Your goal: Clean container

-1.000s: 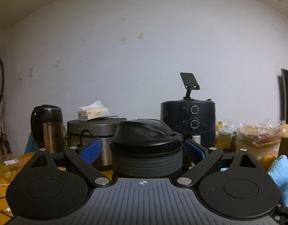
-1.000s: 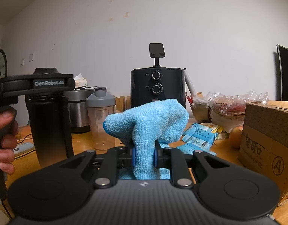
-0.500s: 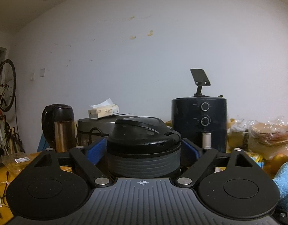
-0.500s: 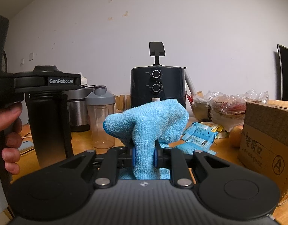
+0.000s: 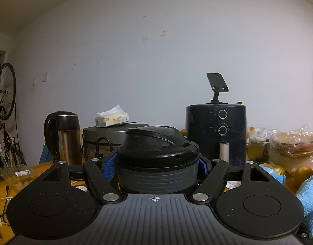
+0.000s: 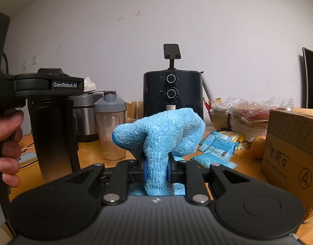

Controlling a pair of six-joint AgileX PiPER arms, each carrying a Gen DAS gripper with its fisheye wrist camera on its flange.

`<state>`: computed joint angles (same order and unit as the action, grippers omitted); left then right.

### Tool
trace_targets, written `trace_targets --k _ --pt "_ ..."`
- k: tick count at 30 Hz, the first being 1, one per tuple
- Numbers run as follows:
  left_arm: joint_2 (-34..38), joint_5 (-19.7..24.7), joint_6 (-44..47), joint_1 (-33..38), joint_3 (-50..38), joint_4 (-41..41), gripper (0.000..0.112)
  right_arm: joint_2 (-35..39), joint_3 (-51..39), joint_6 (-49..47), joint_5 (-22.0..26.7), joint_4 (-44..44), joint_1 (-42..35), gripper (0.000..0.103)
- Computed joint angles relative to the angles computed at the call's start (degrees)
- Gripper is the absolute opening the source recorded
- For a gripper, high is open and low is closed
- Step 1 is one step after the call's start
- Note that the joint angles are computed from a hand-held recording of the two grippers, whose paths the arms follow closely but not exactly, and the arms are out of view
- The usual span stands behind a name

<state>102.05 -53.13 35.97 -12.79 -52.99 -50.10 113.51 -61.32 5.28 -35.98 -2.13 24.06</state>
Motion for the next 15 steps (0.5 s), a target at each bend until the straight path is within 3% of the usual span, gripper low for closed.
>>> trace_targets --k 7,15 --pt "-0.59 1.12 -2.3 0.94 0.95 2.69 0.071 0.13 -0.11 0.07 0.07 0.0 0.02 0.015" --pt "-1.94 3.26 -9.44 4.46 3.81 12.89 0.071 0.46 -0.48 0.38 0.17 -0.06 -0.06 0.015"
